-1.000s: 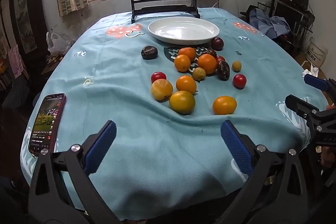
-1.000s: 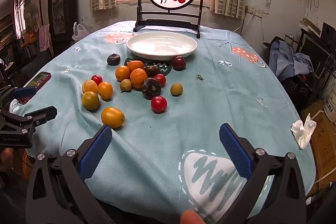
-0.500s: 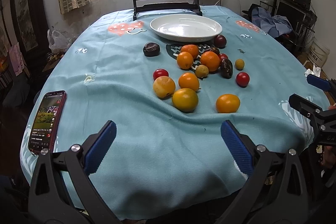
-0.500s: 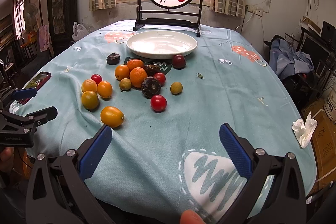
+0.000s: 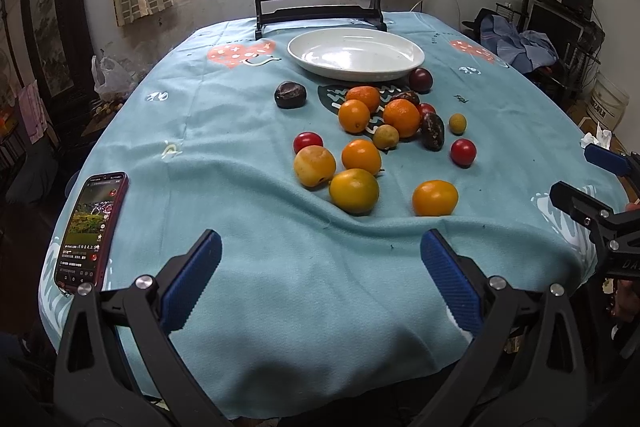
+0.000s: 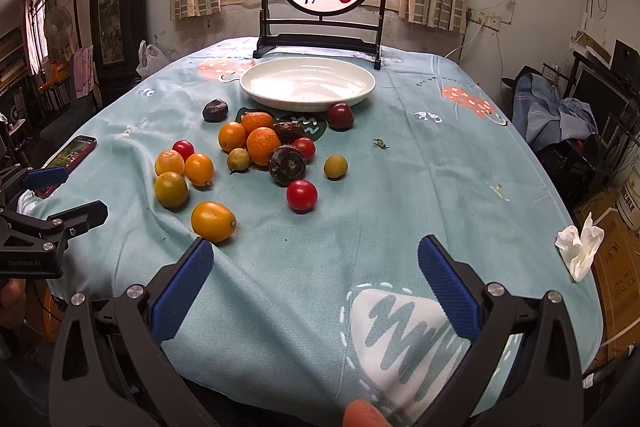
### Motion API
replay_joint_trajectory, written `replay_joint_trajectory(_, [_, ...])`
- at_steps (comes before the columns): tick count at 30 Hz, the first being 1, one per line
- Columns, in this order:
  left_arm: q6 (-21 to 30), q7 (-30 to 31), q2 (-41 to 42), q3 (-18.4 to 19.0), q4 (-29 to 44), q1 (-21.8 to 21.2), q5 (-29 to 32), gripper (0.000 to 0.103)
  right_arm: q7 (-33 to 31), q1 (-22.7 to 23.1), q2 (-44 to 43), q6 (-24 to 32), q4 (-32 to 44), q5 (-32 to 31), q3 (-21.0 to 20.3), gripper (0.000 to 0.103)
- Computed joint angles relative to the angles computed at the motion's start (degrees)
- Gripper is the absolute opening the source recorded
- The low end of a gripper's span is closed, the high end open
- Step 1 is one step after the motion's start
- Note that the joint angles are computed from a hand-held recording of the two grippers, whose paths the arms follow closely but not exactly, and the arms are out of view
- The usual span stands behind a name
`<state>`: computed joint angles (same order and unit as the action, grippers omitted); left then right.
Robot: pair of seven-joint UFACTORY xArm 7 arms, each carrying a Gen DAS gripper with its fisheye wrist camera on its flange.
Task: Organize fruits
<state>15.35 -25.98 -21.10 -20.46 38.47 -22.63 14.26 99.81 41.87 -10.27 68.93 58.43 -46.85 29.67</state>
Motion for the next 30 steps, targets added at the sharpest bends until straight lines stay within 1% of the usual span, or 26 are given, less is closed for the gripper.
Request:
replay_joint_trajectory(25, [0.01, -0.31, -0.21, -0.08, -0.21, 0.24, 0.26, 0.101, 0.99, 0.58, 0.64, -0.2, -0.13, -0.47, -0.35, 0.102])
replay_joint_trajectory(30, [0.03, -0.35, -0.2, -0.11, -0.2, 0.3, 0.37, 0.101, 0.08, 0.48, 0.5, 0.2, 0.45, -0.16, -0.41, 0.102])
